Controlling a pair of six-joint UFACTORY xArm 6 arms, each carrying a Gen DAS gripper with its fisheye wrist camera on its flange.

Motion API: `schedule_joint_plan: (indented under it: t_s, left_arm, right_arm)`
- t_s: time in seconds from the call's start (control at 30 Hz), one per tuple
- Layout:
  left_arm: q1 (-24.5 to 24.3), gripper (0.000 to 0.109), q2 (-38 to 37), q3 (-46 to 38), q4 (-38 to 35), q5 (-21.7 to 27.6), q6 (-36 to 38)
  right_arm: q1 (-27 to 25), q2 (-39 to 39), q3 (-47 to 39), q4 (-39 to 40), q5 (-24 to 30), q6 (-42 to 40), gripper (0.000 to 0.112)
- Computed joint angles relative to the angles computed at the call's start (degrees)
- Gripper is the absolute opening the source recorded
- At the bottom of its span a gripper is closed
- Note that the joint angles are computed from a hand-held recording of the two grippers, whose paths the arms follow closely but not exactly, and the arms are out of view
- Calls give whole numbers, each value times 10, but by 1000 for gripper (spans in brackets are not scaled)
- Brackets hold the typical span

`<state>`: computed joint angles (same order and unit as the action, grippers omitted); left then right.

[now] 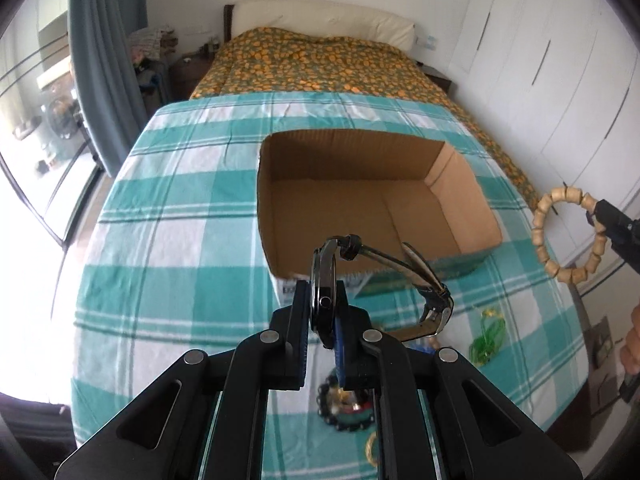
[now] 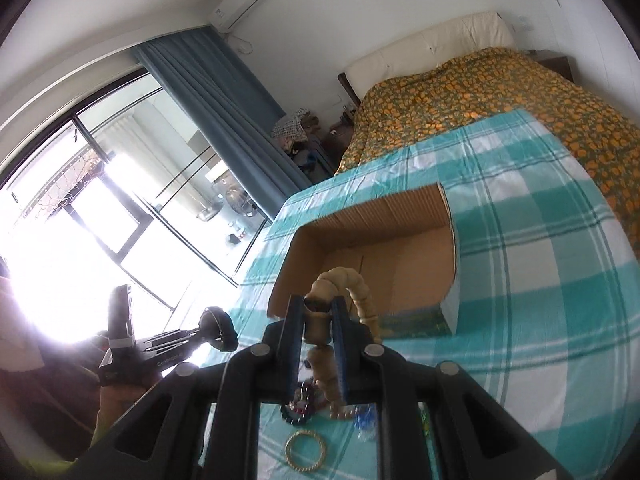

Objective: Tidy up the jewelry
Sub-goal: 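Carry both items into the cardboard box and open both tools, then withdraw both tools from the box back over the remaining jewelry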

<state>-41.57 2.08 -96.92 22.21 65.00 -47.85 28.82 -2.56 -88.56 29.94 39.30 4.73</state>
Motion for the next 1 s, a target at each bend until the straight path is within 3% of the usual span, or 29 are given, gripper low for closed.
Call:
schedule_joint_plan:
  t_s: [0.3, 0.47, 0.53, 0.57, 0.6, 0.63, 0.7, 0.83, 1.0]
  left_arm:
    - [49, 9, 182, -176, -49, 62, 78]
    - [55, 10, 223, -205, -55, 74, 93]
    - [51, 20, 223, -204, -41, 75, 92]
    - [48, 42, 218, -200, -31, 78, 89]
    - [44, 64, 204, -185, -14, 74, 79]
    - [40, 71, 188, -165, 5, 60, 63]
    - [37, 74, 142, -108, 16, 23, 47]
    - [10, 80, 58, -21, 56, 12, 2]
    - [-44, 86, -59, 116, 85, -7, -69]
  right_arm:
    - [-9, 244, -278, -130, 125, 64, 15]
    - [11, 313, -339, -152, 150, 71, 16]
    - [16, 328, -347, -132, 139, 66, 20]
    - [19, 329, -346, -126, 131, 67, 27]
    - [23, 319, -330, -122, 116, 70, 41]
    - [26, 308, -312, -120, 98, 71, 43]
    - [32, 291, -293, -129, 85, 70, 43]
    - [48, 200, -185, -169, 45, 65, 43]
    - [64, 44, 9, -304, -11, 127, 46]
